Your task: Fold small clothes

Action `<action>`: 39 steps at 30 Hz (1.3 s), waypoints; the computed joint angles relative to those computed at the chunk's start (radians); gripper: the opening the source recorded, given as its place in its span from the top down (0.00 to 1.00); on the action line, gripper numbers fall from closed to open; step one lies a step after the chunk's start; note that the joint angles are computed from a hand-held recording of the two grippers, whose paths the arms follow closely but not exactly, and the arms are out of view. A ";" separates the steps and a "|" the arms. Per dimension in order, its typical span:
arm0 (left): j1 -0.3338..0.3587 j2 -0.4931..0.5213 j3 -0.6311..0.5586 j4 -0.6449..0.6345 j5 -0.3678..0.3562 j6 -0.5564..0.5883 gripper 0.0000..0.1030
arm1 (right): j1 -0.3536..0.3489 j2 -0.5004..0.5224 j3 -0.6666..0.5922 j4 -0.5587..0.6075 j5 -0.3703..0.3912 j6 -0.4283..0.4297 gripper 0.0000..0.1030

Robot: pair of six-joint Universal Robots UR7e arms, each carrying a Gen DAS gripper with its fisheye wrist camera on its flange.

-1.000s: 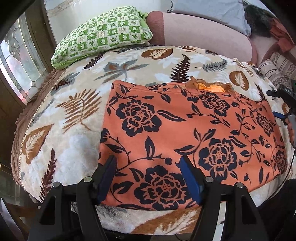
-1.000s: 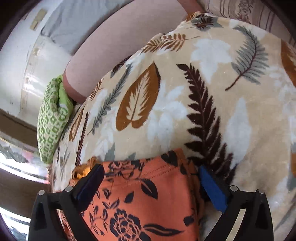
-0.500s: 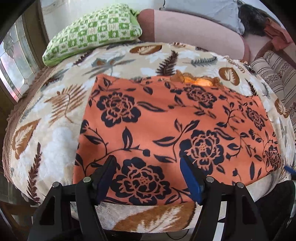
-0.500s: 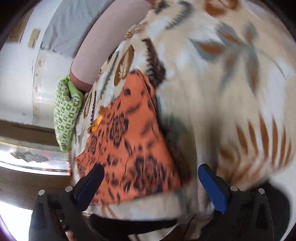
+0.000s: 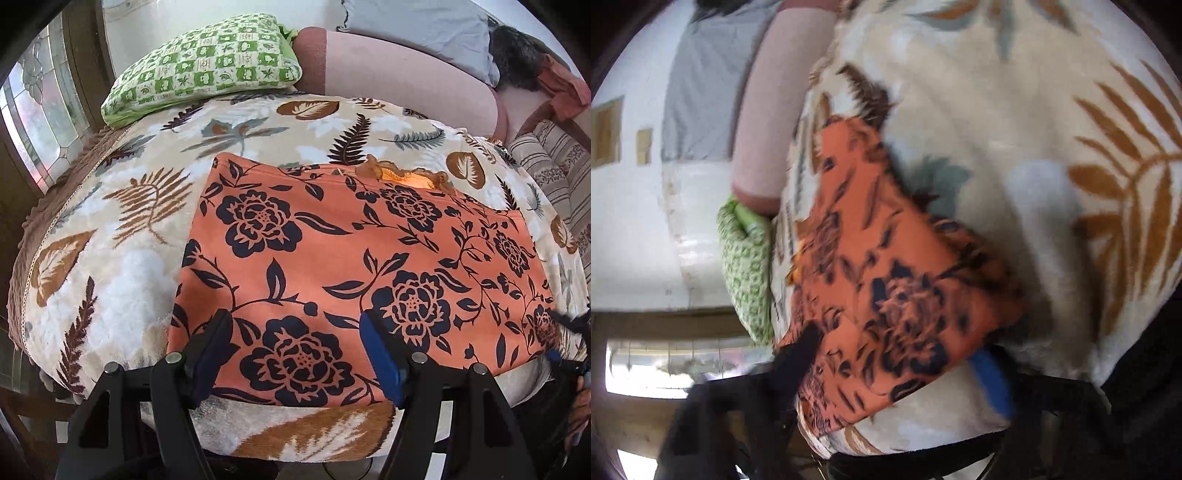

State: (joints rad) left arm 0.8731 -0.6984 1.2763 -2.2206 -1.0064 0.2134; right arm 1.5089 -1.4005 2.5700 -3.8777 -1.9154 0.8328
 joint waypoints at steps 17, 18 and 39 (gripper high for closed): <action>-0.002 0.017 -0.001 -0.004 0.003 0.008 0.30 | 0.062 -0.062 -0.032 0.132 -0.154 -0.018 0.12; -0.001 0.018 -0.001 -0.003 0.002 0.009 0.30 | 0.032 -0.060 -0.028 0.124 -0.117 -0.014 0.14; 0.015 0.084 -0.032 -0.009 0.042 0.030 0.30 | 0.070 -0.228 -0.224 0.435 -0.242 -0.355 0.19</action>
State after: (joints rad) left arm 0.8877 -0.6143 1.2442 -2.2294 -0.9646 0.2437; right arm 1.5784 -1.6286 2.3457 -3.4425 -2.1572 0.4781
